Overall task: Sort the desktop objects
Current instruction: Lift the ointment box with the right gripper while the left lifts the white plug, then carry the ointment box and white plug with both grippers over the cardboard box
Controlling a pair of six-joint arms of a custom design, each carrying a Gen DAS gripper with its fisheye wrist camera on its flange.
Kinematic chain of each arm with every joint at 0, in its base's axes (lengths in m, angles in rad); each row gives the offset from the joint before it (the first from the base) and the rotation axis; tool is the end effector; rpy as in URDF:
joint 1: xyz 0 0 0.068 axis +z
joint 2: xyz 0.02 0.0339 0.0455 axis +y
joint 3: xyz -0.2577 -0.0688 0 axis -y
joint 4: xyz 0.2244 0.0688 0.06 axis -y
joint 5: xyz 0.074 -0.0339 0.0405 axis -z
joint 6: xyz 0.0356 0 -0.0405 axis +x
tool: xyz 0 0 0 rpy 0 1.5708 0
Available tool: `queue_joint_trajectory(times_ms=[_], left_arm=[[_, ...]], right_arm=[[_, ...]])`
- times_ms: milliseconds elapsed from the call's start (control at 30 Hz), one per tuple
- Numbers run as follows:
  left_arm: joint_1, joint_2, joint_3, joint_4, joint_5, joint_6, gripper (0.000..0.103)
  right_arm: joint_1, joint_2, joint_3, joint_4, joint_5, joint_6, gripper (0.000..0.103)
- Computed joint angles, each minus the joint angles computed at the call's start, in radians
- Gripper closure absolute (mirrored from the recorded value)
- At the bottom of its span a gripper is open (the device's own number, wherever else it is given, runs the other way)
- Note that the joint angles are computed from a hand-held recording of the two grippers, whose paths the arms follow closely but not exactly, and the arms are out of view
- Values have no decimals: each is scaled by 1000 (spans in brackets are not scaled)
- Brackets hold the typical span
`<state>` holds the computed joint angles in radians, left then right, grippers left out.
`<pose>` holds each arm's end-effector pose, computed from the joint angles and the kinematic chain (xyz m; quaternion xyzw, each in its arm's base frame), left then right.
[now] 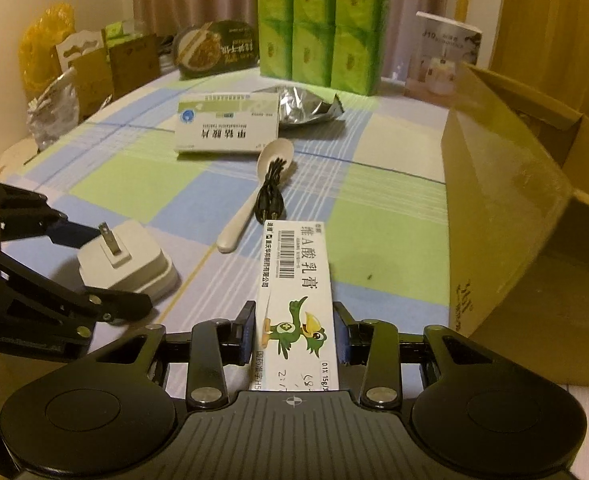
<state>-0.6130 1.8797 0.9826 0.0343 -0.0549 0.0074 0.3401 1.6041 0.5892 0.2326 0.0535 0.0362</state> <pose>0.2927 -0.2035 0.1378 0.2772 0.8958 -0.0788 0.3384 0.2605 0.0902 0.1349 -0.1295 0.9139 0.0476 0.3818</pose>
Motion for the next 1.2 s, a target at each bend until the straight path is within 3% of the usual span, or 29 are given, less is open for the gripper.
queue_joint_trajectory(times_ms=[600,1200], left_arm=[[-38,-47,-30,13,-23,-12,43],[-71,-105,2,19,-24,-24,43]], right_arm=[[38,-199,-103,-80,43,61,68],[17,-404,-66,-199,69,5,68]])
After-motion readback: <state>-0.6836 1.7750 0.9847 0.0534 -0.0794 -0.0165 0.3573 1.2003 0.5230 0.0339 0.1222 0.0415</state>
